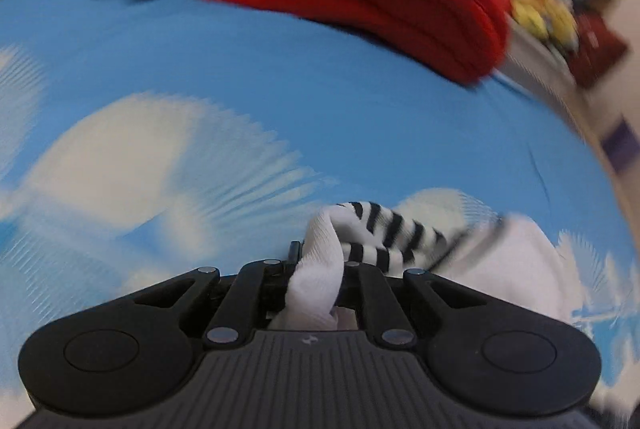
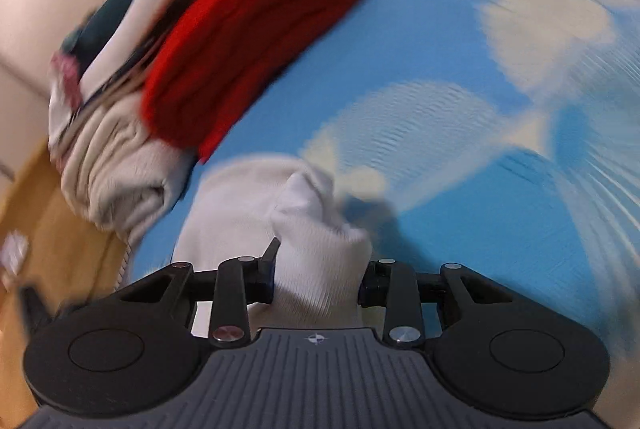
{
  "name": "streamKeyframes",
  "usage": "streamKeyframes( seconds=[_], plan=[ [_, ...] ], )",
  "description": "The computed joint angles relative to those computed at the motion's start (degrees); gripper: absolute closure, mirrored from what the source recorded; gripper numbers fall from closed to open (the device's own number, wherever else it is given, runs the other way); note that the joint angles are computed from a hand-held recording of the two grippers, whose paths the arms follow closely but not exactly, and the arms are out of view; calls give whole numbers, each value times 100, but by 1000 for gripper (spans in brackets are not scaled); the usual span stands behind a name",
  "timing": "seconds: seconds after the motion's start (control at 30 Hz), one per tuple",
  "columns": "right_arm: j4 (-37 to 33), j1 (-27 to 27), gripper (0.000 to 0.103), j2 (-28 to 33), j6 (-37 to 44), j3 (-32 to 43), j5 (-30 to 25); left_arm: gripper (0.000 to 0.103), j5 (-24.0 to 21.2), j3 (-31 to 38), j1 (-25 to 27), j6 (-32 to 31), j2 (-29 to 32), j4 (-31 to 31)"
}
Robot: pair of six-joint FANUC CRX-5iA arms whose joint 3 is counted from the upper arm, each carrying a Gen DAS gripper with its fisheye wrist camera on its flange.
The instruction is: Fold small clothes
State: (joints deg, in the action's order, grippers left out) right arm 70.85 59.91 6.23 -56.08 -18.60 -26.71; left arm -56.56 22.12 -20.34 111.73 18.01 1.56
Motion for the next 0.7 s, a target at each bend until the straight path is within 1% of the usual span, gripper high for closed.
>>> streamKeyframes(
  seconds=[0.03, 0.07, 0.13, 0.17, 0.2, 0.23, 0.27, 0.3, 0.33, 0.4, 0.43, 0.47, 0.5, 0.53, 0.57, 0.6, 0.63, 0.67, 0.7],
  plan=[
    [432, -40, 68, -199, -552, -382, 168, 96, -22, 241, -72, -128, 224, 72],
    [805, -58, 68, -340, -923, -653, 272, 95, -1, 421, -121, -227, 409, 156],
    [1779, -132, 68, -584, -1770, -1109, 370, 94, 18, 625, -167, -310, 612, 239],
    [2010, -108, 68, -638, -1984, -1207, 281, 91, -7, 718, -171, -314, 690, 200],
    [2164, -112, 68, -657, -2144, -1247, 253, 86, -37, 807, -159, -299, 755, 162],
    [2239, -142, 69, -654, -2246, -1262, 271, 83, 6, 820, -157, -136, 742, -8],
    [2080, -88, 69, -620, -2150, -1211, 209, 75, -43, 957, -150, 49, 769, -166],
    [1881, -7, 69, -573, -1988, -1126, 128, 64, -18, 956, -119, 233, 727, -288],
    [1748, 52, 69, -553, -1883, -1085, 47, 57, 14, 957, -80, 440, 692, -412],
    [1445, 189, 66, -568, -1658, -1041, -167, 28, -85, 1063, -75, 881, 615, -843],
    [1334, 251, 56, -580, -1597, -1053, -270, 23, -127, 1048, -97, 1087, 524, -1086],
    [973, 412, 40, -596, -1370, -1029, -495, 16, -163, 966, -110, 1230, 372, -1282],
    [513, 582, 35, -581, -1059, -915, -766, 15, -306, 973, -131, 1266, 284, -1424],
    [78, 743, 33, -578, -702, -774, -1063, 15, -441, 899, -145, 1192, 137, -1484],
    [-351, 944, 33, -538, -128, -526, -1551, 14, -420, 703, -129, 986, -66, -1404],
    [-479, 1061, 31, -488, 326, -321, -1964, 13, -353, 482, -104, 741, -279, -1267],
    [-322, 1099, 27, -439, 739, -166, -2277, 13, -181, 185, -93, 530, -525, -1129],
    [-131, 1063, 27, -399, 1054, -57, -2357, 10, 9, -131, -79, 309, -781, -962],
    [193, 907, 27, -394, 1261, -11, -2137, 10, 125, -330, -85, 122, -940, -819]
  ],
)
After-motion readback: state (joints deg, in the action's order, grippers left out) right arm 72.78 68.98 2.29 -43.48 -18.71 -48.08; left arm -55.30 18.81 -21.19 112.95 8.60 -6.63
